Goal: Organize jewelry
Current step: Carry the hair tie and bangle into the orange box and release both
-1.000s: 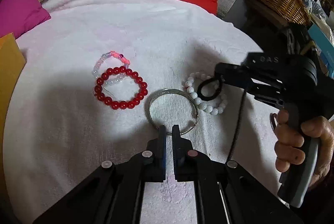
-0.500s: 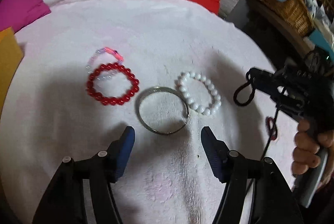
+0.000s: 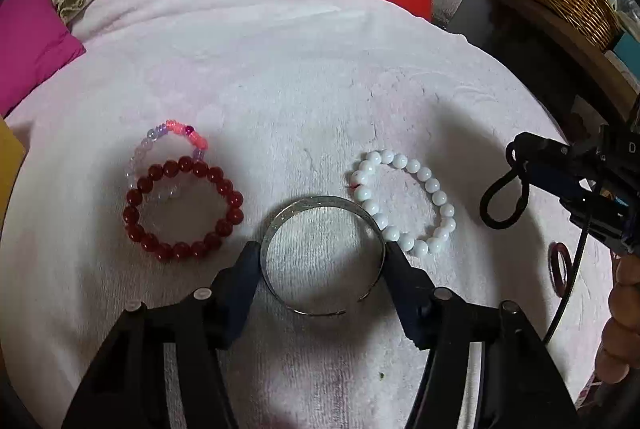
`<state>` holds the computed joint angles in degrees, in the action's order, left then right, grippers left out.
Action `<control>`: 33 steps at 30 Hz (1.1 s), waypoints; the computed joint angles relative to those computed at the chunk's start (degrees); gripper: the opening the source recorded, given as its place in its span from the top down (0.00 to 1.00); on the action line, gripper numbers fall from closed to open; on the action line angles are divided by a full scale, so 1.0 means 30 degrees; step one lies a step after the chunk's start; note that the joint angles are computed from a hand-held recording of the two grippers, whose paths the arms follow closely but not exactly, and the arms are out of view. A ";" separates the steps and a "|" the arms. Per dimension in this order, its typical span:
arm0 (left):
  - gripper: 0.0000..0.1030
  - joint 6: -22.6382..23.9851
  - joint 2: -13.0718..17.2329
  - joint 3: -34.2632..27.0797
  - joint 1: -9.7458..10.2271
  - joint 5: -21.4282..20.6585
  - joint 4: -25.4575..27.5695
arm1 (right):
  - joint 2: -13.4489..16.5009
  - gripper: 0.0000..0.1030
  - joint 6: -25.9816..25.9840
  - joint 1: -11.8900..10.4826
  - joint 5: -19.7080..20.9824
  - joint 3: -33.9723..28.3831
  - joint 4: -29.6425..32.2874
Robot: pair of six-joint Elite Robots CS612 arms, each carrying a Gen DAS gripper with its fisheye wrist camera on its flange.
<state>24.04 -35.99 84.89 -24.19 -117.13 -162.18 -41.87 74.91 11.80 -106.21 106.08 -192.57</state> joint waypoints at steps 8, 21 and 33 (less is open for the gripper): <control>0.39 0.0327 -0.0530 0.0365 0.0490 -0.0646 0.0456 | -0.0041 0.76 -0.0509 0.0251 -0.0607 -0.0107 -0.0640; 0.39 -0.1832 -0.1807 0.1545 0.3007 -0.0475 -0.3908 | 0.0922 0.76 -0.3930 0.1658 -0.0496 -0.3267 -0.1944; 0.39 -0.5579 -0.0894 -0.0084 0.4331 0.3945 -0.6072 | 0.3338 0.75 -0.7205 0.2734 0.2996 -0.9973 0.1099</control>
<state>7.31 -38.67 84.64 -11.19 -105.30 -180.40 -31.86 53.30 20.00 -97.22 76.16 -189.27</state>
